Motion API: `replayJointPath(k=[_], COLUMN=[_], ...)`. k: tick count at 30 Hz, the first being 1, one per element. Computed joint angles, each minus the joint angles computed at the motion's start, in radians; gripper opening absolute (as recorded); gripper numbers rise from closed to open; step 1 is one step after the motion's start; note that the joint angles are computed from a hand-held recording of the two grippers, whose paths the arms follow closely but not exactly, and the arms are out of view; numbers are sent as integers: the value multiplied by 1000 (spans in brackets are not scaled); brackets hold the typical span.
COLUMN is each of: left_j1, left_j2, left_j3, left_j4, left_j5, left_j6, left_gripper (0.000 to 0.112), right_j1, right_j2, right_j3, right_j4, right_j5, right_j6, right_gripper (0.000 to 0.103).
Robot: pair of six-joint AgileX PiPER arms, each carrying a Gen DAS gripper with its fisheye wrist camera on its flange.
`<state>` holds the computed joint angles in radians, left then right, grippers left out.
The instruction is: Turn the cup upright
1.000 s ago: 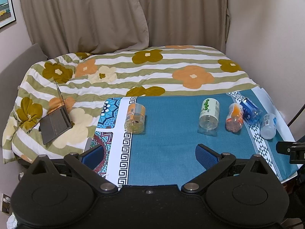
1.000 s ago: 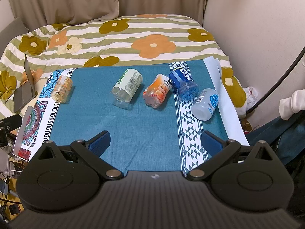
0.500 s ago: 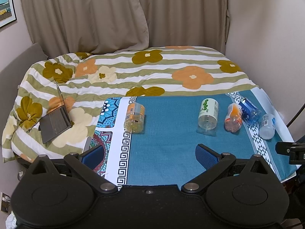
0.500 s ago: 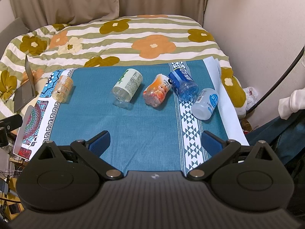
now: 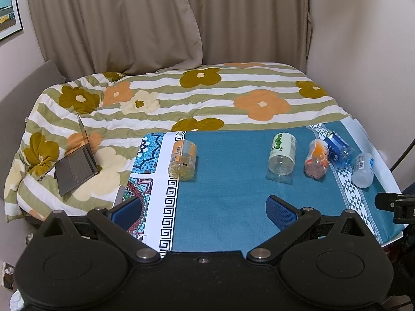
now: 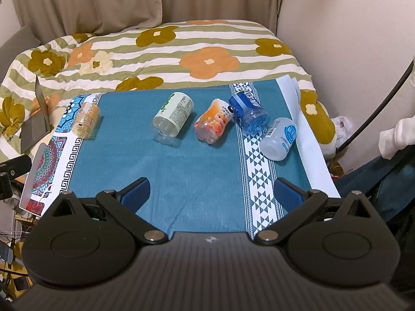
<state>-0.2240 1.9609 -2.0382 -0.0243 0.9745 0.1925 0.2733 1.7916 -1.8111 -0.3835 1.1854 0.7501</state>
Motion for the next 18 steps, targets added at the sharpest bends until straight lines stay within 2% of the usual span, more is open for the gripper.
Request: replayJointPath(k=[7, 13, 18], left_j1=[-17, -57, -106], left_j2=[8, 25, 76], left_j3=[-27, -55, -135], left_j4=[26, 82, 145], left_j5=[32, 64, 101], left_j6=[-39, -134, -236], left_gripper=[103, 103, 103], right_j1=[-40, -79, -151], right_j2=[-15, -24, -15], right_j3=[20, 49, 49], right_j4=[67, 82, 141], right_j5=[-29, -75, -104], right_j6=[-55, -122, -230], right_gripper=[103, 103, 103])
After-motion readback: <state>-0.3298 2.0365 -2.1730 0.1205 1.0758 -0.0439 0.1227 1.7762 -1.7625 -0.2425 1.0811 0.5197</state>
